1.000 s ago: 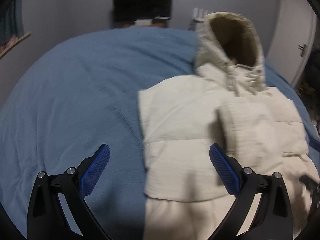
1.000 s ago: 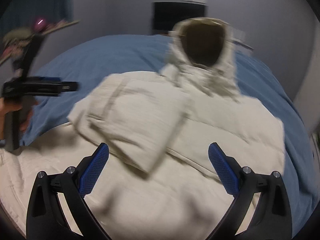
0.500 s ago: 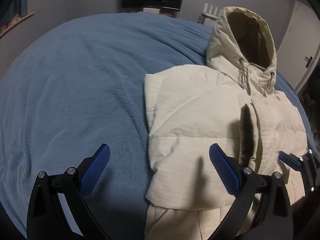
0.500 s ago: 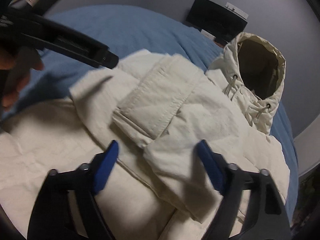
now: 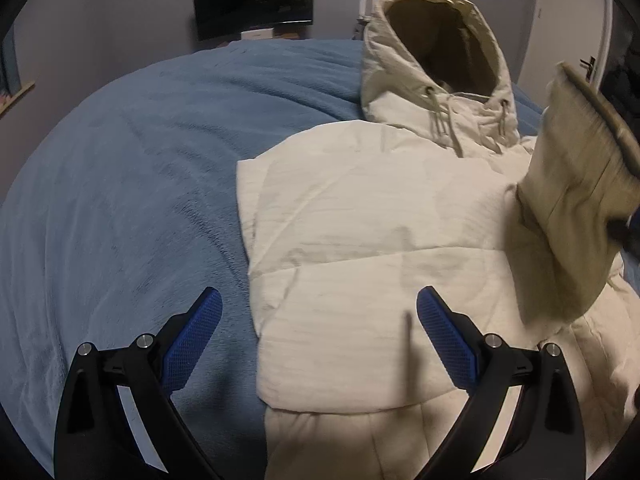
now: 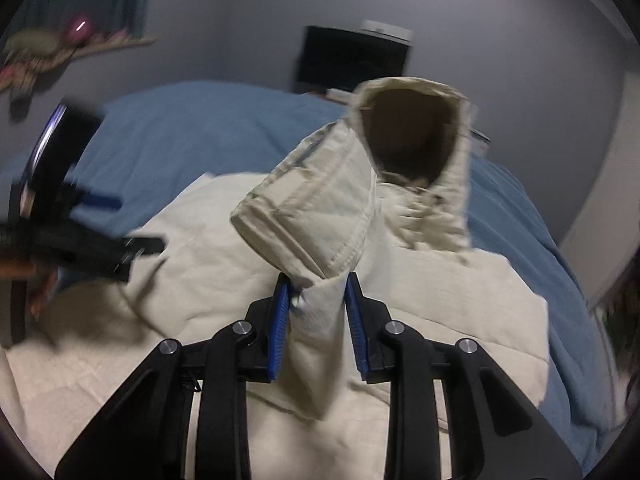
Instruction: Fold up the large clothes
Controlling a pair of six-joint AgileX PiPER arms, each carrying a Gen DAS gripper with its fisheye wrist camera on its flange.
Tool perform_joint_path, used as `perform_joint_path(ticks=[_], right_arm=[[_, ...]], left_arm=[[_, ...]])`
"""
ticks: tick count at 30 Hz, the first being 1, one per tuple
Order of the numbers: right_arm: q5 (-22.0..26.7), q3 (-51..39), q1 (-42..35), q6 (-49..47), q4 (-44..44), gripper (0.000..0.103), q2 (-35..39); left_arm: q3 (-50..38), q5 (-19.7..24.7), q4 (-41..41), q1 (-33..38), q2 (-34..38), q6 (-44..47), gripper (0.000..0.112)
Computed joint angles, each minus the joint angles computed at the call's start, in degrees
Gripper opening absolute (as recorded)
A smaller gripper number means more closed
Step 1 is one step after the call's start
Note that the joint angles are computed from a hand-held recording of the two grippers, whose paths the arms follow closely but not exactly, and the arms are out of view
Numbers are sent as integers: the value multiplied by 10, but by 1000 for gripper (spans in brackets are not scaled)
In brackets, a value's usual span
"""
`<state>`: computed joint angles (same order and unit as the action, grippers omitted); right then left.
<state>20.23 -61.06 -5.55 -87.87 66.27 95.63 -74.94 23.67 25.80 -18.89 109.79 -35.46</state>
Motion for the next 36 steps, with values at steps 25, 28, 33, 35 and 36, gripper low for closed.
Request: perform_joint_path(ticks=[25,28,33,35,36], right_arm=[[291,-225,-243,295,-147,52,210],[329,-266,-264,319,-123,52,241],[341,-288,-260,338,-131,31,259],[328,-272,-262,325,-125,16,248],[328,-261,-266,309,-112,15,238]], left_arm=[[-11,11,23,-30,13,8,94],[-11,12,24,-31,14,8,94],[-17,19,27,-38,20,13,94],[-16,20,30,-40,20,13,94],[-16,21,32,-41,20,12,94]])
